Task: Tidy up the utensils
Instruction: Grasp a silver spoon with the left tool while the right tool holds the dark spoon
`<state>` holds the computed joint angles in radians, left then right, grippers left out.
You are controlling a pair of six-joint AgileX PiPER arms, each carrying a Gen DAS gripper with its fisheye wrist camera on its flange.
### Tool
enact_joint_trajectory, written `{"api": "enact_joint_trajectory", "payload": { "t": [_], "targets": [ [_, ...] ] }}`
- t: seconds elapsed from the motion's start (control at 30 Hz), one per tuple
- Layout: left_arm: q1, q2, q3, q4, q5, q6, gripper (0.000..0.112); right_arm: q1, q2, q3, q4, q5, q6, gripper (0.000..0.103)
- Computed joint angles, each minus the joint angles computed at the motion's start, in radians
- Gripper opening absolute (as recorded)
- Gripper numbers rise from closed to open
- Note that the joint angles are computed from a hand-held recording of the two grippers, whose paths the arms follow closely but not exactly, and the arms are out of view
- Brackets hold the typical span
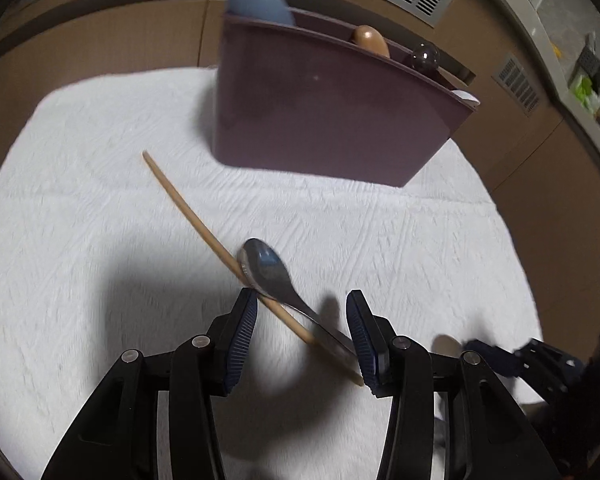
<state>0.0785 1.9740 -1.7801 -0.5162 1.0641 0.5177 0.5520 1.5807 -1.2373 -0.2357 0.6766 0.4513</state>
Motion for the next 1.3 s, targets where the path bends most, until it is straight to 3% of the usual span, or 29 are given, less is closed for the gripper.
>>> {"api": "enact_joint_trajectory", "payload": {
  "t": [0.27, 0.47, 0.57, 0.7, 0.77, 0.87, 0.9, 0.97, 1.1, 1.2, 1.3],
  "targets": [
    [-0.059, -0.091, 0.162, 0.236, -0.235, 0.032, 0.048, -0.025, -0.008, 0.010, 0.072, -0.020, -0.075, 0.042],
    [0.006, -0.093, 0.164, 0.363, -0.299, -0.005, 0.049, -0.028, 0.000, 0.000, 0.124, -0.012, -0.149, 0.055],
    [0.059, -0.078, 0.100, 0.245, -0.201, 0.029, 0.049, -0.052, -0.006, 0.005, 0.216, -0.014, -0.230, 0.062],
    [0.091, -0.006, -0.051, 0.022, 0.072, 0.021, 0.049, -0.055, 0.007, -0.016, 0.282, 0.010, -0.311, 0.075],
    [0.036, 0.021, -0.085, 0.034, 0.098, -0.041, 0.049, -0.045, 0.009, -0.022, 0.257, 0.018, -0.300, 0.073],
    [-0.055, 0.038, -0.069, 0.172, 0.019, -0.162, 0.049, -0.042, -0.005, -0.015, 0.180, 0.020, -0.208, 0.045],
    [-0.089, 0.012, -0.022, 0.225, -0.058, -0.185, 0.049, -0.052, -0.014, -0.012, 0.174, 0.023, -0.191, 0.039],
    [-0.149, -0.015, 0.038, 0.322, -0.133, -0.215, 0.049, -0.062, -0.034, 0.001, 0.115, 0.021, -0.110, 0.039],
    [-0.198, -0.112, 0.235, 0.397, -0.324, -0.126, 0.049, -0.053, -0.056, 0.010, -0.034, 0.034, 0.038, 0.040],
    [-0.144, -0.149, 0.297, 0.351, -0.359, 0.002, 0.049, -0.046, -0.049, -0.006, -0.071, 0.053, 0.068, 0.040],
    [-0.059, -0.131, 0.268, 0.260, -0.313, 0.110, 0.049, -0.045, -0.048, -0.008, -0.064, 0.051, 0.058, 0.040]
  ]
}}
